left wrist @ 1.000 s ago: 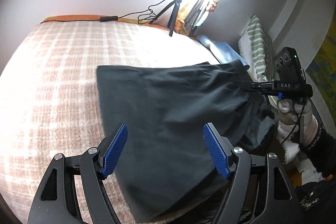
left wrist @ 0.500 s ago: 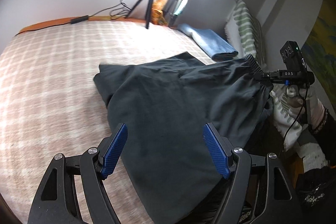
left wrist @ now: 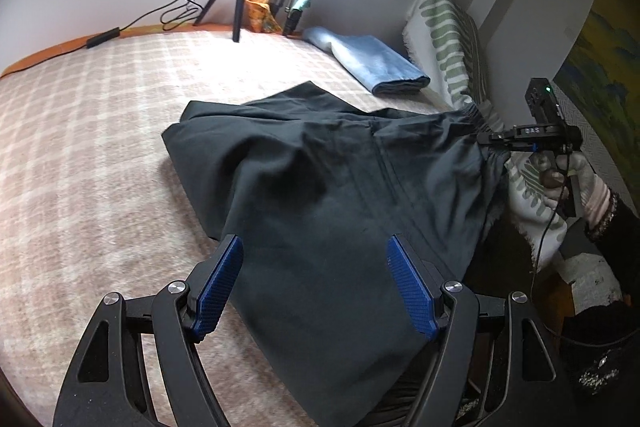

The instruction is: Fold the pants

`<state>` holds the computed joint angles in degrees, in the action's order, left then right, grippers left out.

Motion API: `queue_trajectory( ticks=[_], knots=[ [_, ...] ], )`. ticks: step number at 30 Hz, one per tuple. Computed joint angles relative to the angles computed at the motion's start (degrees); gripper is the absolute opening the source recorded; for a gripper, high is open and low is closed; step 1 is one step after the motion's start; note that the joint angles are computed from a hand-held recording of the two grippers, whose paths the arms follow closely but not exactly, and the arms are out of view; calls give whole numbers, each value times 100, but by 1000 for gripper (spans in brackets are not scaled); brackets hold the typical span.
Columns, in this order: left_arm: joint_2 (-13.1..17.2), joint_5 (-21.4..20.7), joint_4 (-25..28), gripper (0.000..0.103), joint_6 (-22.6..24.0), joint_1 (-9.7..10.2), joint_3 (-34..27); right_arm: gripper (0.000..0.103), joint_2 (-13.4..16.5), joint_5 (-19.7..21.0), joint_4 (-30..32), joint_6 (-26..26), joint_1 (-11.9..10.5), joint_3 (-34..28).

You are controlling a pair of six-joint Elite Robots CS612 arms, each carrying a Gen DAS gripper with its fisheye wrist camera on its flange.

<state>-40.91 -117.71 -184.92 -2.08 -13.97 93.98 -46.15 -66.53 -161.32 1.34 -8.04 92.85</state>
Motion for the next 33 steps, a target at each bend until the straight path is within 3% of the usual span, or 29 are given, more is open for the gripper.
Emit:
queue_trajectory(
  ticks=[6,12,16,19,22,23,26,29,33],
  knots=[
    [-8,22,27,74,-23,-27,40,16,10,-138,132,-81,-30,2],
    [-15,-3,-31,74,-196,-24,100,16,-7,-851,210,-89,30,24],
    [-24,28,-53,74,-306,-29,156,16,-40,-756,100,86,-56,85],
    [-17,47,-34,74,-345,-41,174,17,-59,-911,184,-141,-13,77],
    [-17,22,-76,74,-428,-49,214,26,-92,-1248,293,-347,74,33],
    [-21,29,-104,74,-450,-53,236,34,-101,-1372,261,-385,105,24],
    [-38,86,-109,74,-500,-67,285,42,-187,-1591,-163,-415,185,89],
    [-62,195,-73,74,-542,-89,334,44,-270,-1334,-597,-691,267,105],
    [-87,348,-45,74,-631,-124,399,44,-218,-789,-497,-1177,471,-222]
  ],
)
